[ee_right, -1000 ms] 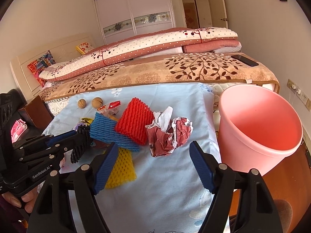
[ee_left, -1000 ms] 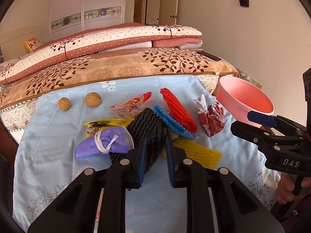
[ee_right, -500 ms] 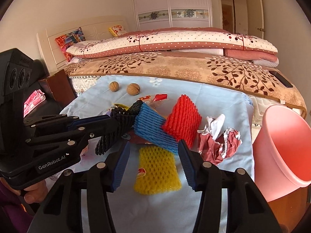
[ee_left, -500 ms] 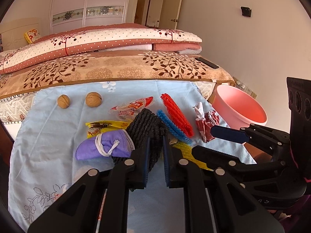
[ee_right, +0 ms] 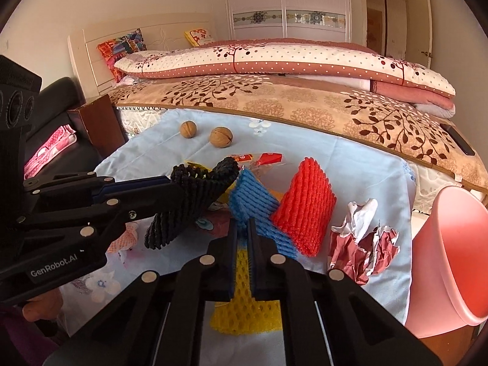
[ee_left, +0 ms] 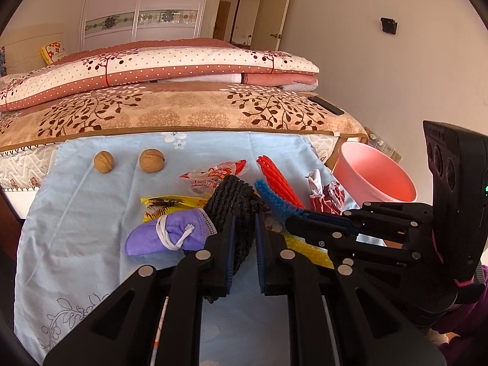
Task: Collect trash
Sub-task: 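Grasp the black foam net with the left tool while the right tool grasps the blue foam net, then carry both nets over the pink bucket and open both tools to drop them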
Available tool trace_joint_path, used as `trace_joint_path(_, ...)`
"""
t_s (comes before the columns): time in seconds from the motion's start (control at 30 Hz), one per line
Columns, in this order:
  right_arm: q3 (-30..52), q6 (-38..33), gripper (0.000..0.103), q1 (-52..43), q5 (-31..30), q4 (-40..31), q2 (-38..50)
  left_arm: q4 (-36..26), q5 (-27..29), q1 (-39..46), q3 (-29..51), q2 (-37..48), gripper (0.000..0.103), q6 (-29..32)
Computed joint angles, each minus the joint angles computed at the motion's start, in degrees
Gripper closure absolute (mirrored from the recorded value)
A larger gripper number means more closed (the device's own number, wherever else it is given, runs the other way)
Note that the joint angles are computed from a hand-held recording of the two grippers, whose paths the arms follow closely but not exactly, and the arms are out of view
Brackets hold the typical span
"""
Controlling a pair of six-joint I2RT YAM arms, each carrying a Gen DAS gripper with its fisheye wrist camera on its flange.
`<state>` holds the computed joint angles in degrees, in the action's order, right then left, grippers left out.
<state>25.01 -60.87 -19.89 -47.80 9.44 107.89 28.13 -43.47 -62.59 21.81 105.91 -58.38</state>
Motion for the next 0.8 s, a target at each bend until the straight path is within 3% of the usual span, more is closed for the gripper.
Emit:
trace_joint_path(0.23,7.94,-7.37,0.098,-7.24,-5.84,-22.32,-2.92,-4.27,-2.68,-1.76,1.07,-6.28,0.091,2.29)
trace_joint_path(0.5,21.91,-11.37,0.098,-14.78,-11.29,-43.84,0.68,-7.28,-3.06,-1.36,5.23,-9.75,0.091,6.81)
trace_joint_path(0.67,29.8,-11.61,0.098,-18.47,-13.88,-51.24,3.58,-7.6,-2.15,-0.54,9.6,-8.8,0.091,10.65)
trace_joint_path(0.8,34.13,-9.43,0.098,-21.32,-15.29,-51.85,4.89,-6.97,-0.36,0.47,13.64,-6.8,0.091,14.13)
